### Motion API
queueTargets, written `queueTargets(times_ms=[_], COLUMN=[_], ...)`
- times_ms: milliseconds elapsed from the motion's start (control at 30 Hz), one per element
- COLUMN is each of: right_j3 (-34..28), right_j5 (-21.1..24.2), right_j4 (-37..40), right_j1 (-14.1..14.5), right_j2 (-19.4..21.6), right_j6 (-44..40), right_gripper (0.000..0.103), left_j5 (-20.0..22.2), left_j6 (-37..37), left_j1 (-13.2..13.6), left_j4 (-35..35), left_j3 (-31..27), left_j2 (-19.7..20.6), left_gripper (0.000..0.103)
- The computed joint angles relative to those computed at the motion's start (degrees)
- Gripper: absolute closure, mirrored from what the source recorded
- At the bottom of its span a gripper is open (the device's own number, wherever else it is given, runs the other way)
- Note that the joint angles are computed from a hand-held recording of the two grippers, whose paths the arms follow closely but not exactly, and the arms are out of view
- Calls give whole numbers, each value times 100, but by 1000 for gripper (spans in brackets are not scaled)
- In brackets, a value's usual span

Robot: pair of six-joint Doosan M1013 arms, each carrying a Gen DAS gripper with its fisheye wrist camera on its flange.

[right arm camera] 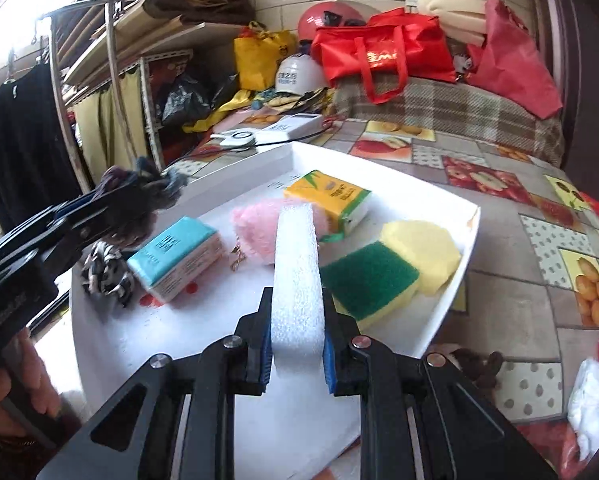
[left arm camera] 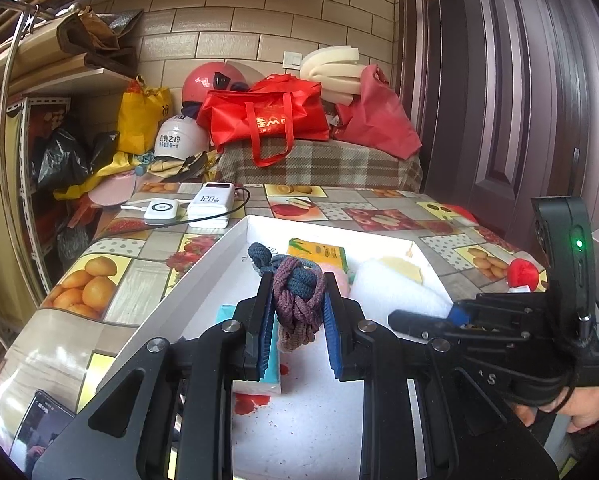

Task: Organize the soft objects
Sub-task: 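Drop the rope toy into the box with left tool while right tool releases foam strip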

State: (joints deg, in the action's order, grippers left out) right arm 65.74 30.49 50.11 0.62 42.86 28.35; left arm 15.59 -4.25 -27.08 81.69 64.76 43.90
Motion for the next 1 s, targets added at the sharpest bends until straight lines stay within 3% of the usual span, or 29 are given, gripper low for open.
queueTargets(times_ms=[100, 267, 400, 500, 567, 667, 700, 733, 767, 800, 833, 900, 1000], right_j3=[-70, 347, 470, 490, 508, 522, 517, 520, 543, 577, 603, 685, 776], right_j5=[-68, -64, -153, -193, -206, -160, -115, -114, -141, -220, -223, -291, -376], right_j4=[116, 1428, 1882, 2099, 2216, 2448, 2465, 2476, 2530, 2599, 2708, 3045, 3381], right_j1=[-33, -105, -72, -70, -76, -99, -104, -99, -93, -86, -90, -98, -87], right_j2=[47, -159, -221, -228, -233, -229, -225, -226, -237, -253, -263, -297, -337], right_j6=[196, -994, -1534, -1775, -1863, -2054, -2087, -2124, -2211, -2279, -2384, -2693, -3076], right_gripper=[85, 85, 84, 84, 84, 83, 83, 72, 61, 38, 12, 5, 5], left_j5=[2, 12, 68, 350, 545, 601, 614, 650, 716, 701, 710, 804, 814], left_j6=[-45, -161, 490, 1435, 1677, 1491, 1219, 909, 461, 36, -430, -820, -835], left_j1=[1, -12, -98, -152, -153, -122, -113, -112, -111, -98, -91, -93, -95], left_j4=[31, 98, -293, -1234, -1662, -1753, -1587, -1384, -1085, -812, -477, -190, -129], left_j3=[1, -27, -257, -637, -824, -833, -787, -735, -668, -581, -489, -407, -372], left_j2=[1, 23, 147, 334, 425, 427, 407, 384, 357, 319, 280, 246, 227], left_gripper=[81, 81, 81, 81, 81, 78, 67, 43, 30, 7, 0, 0, 0])
